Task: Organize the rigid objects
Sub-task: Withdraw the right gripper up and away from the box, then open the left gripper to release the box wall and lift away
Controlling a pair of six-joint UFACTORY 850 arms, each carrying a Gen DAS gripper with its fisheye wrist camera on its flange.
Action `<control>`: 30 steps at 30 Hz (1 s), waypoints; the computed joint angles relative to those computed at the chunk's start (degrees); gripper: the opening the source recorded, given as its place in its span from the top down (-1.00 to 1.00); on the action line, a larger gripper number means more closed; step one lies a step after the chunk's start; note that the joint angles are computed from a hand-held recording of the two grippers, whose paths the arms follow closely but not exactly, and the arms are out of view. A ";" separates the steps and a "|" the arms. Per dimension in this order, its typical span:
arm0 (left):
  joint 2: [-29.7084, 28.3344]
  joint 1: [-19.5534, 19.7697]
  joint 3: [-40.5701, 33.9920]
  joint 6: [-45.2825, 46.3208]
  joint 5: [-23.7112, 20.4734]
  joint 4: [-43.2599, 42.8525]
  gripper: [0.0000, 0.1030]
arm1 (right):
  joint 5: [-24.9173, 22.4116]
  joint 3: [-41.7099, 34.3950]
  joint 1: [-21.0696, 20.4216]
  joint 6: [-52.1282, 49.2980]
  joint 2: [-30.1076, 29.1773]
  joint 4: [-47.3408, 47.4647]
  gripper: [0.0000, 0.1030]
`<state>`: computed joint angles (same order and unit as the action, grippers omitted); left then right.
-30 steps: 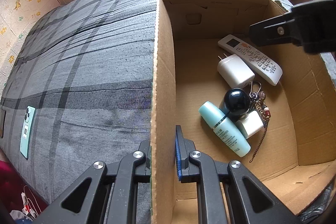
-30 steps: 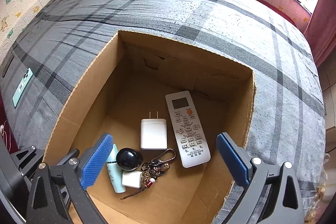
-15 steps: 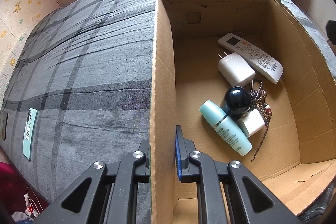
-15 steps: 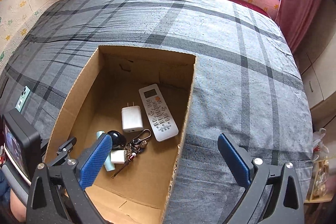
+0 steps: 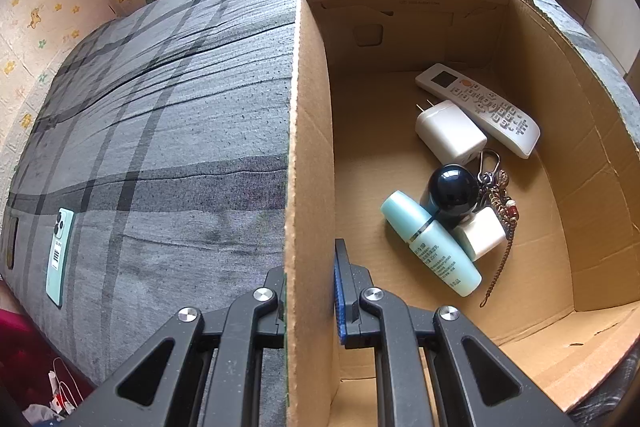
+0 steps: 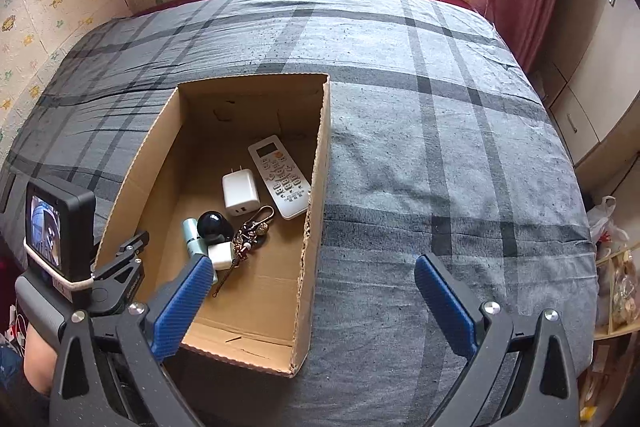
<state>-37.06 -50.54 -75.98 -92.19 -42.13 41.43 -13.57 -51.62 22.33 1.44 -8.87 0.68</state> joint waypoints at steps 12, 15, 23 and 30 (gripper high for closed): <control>-0.17 -0.08 -0.38 0.47 -0.57 -0.32 0.74 | 1.40 1.64 -0.20 3.40 2.11 -2.92 -0.99; -0.37 -0.06 -0.87 1.47 -1.06 -1.33 0.63 | 1.57 1.93 -0.18 2.08 2.47 -1.81 -0.99; 0.84 -0.91 -1.01 -0.31 -3.35 -0.58 -0.49 | 2.37 2.78 -0.34 0.17 3.31 -0.40 -0.99; 3.05 -2.59 -0.83 -4.21 -7.18 0.66 -1.00 | 2.96 3.62 -0.79 -5.63 4.15 5.40 -0.99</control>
